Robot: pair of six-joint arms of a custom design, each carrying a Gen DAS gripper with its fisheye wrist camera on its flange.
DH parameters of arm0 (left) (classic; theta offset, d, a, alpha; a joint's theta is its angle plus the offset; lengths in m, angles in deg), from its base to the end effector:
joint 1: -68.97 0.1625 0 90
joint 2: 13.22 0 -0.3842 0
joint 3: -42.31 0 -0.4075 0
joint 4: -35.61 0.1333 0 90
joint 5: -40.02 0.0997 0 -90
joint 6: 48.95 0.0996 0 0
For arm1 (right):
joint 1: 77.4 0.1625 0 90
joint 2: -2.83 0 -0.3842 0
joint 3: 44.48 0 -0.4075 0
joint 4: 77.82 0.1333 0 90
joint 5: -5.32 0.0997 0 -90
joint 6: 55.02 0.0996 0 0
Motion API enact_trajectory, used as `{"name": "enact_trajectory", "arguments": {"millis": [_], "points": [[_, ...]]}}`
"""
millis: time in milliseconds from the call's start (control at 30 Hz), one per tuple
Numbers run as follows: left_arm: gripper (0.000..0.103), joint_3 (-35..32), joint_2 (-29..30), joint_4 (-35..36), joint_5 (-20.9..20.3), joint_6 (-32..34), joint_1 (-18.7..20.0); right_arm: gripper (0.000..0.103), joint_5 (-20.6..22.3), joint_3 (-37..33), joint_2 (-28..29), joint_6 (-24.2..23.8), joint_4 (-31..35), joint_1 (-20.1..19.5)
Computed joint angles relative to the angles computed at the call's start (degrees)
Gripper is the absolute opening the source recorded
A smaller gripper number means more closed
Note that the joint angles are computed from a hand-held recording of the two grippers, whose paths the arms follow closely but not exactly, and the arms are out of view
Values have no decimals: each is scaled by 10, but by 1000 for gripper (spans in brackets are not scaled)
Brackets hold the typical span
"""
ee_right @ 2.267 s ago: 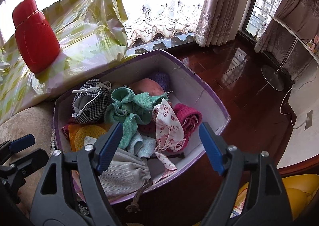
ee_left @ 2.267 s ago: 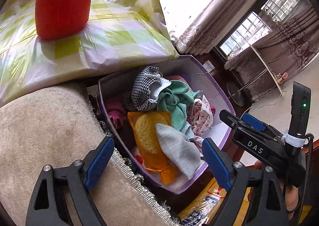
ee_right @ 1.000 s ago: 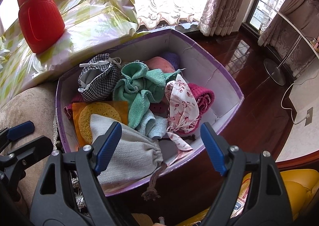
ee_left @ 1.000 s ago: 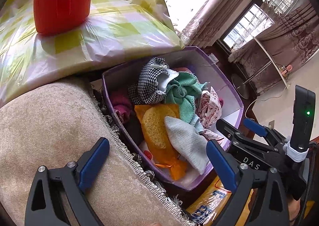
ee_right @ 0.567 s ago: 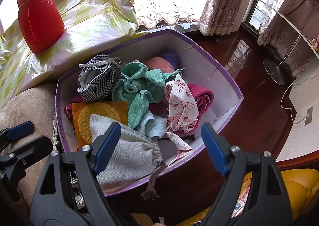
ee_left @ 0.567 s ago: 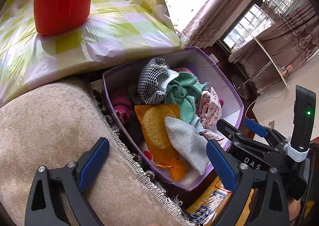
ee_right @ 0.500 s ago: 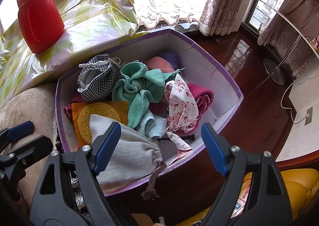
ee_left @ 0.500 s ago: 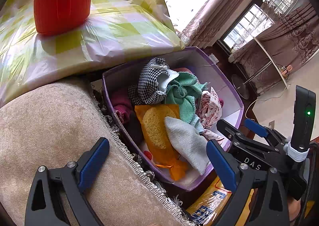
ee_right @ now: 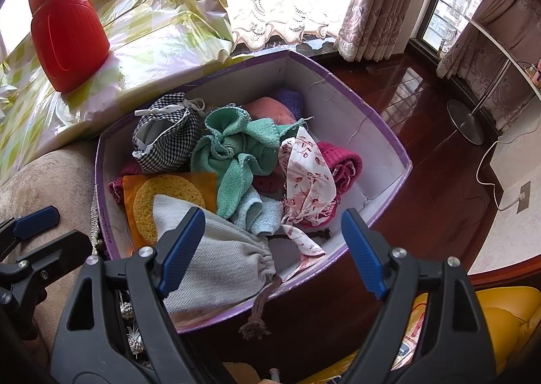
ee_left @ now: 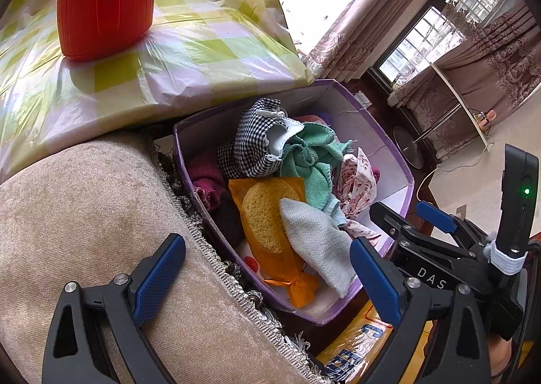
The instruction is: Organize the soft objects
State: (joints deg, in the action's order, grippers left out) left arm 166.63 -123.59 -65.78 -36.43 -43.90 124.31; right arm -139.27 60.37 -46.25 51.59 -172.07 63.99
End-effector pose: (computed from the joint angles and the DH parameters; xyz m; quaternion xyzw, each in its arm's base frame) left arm -0.0742 -0.3827 0.3233 0.3397 0.9329 -0.0087 0.1197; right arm 0.4215 -0.2699 0.0019 -0.1943 -0.8016 0.3317 0.4579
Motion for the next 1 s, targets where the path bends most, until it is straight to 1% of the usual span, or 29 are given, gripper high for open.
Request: {"name": "enact_trajectory", "arguments": {"millis": [1000], "points": [[100,2,1,-4,1,-2,-1,85,3,5,-2,-1,-11,0]]}}
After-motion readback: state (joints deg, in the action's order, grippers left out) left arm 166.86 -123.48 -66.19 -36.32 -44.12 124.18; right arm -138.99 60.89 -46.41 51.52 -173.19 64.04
